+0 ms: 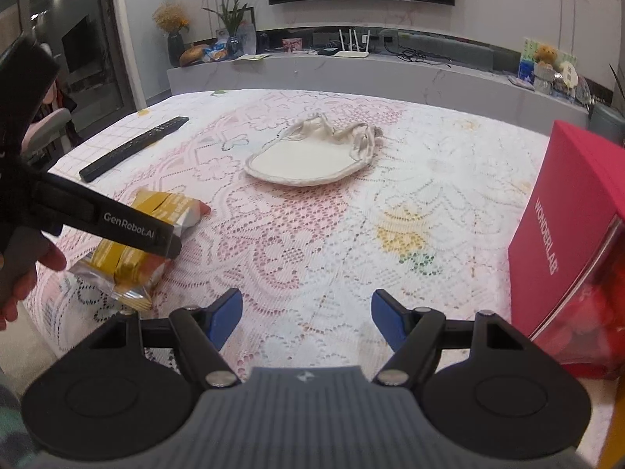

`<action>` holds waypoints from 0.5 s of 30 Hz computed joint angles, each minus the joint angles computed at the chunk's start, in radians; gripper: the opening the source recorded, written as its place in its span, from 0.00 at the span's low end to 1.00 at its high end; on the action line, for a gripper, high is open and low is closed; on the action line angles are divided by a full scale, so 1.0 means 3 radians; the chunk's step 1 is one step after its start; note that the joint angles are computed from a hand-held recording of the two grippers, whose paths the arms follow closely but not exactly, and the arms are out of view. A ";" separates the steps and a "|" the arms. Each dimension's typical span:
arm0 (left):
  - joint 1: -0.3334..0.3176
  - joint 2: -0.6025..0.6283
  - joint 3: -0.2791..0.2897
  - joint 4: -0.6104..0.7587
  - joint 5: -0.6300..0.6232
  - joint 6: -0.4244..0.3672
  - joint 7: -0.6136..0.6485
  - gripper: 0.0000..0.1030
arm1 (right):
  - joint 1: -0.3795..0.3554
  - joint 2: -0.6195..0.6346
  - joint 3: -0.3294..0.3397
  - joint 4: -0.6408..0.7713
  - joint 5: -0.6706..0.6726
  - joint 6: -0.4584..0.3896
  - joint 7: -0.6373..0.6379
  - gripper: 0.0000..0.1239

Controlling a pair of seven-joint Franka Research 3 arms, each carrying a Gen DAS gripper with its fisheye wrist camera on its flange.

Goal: Organize soft objects
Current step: 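Grasp the yellow snack packet with the left gripper while the right grasps the white cloth bag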

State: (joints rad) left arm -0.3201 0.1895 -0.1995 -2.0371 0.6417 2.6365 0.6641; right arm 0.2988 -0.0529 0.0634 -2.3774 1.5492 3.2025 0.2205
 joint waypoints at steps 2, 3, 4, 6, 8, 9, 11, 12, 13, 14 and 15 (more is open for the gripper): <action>0.0004 -0.0006 -0.0005 -0.0016 -0.0001 0.0042 0.0024 0.73 | 0.0002 0.0021 0.0004 0.0006 -0.0004 0.0011 0.0028 0.58; 0.0006 -0.0010 -0.0006 -0.0023 -0.0006 0.0054 0.0033 0.70 | 0.0005 0.0031 0.0010 0.0011 0.0007 0.0032 0.0028 0.58; 0.0008 -0.0007 -0.0011 -0.0017 -0.0016 0.0052 0.0070 0.68 | 0.0008 0.0040 0.0015 0.0013 -0.0001 0.0047 0.0043 0.58; 0.0015 -0.0013 -0.0013 -0.0024 -0.0038 0.0070 0.0111 0.65 | 0.0014 0.0057 0.0024 0.0030 0.0017 0.0093 0.0053 0.57; 0.0030 -0.0036 -0.0006 -0.0051 -0.0070 0.0130 0.0094 0.61 | 0.0012 0.0065 0.0027 0.0032 -0.0090 0.0109 0.0196 0.57; 0.0037 -0.0053 -0.0001 -0.0062 -0.0092 0.0152 0.0060 0.59 | 0.0014 0.0074 0.0026 0.0044 -0.0122 0.0123 0.0242 0.57; 0.0038 -0.0107 0.0019 -0.0084 -0.0059 0.0201 -0.0058 0.58 | 0.0021 0.0105 0.0026 0.0094 -0.0144 0.0179 0.0277 0.57; 0.0037 -0.0127 0.0028 -0.0078 -0.0020 0.0211 -0.0112 0.58 | 0.0024 0.0142 0.0027 0.0159 -0.0077 0.0218 0.0217 0.57; 0.0045 -0.0143 0.0029 -0.0062 0.0002 0.0227 -0.0127 0.58 | 0.0018 0.0185 0.0028 0.0258 0.0105 0.0232 0.0037 0.57; 0.0056 -0.0141 0.0025 -0.0022 -0.0005 0.0219 -0.0114 0.58 | 0.0005 0.0218 0.0027 0.0307 0.0054 0.0225 0.0091 0.57; 0.0067 -0.0126 0.0026 0.0036 -0.0020 0.0202 -0.0128 0.58 | -0.0006 0.0256 0.0022 0.0341 -0.0158 0.0219 0.0309 0.58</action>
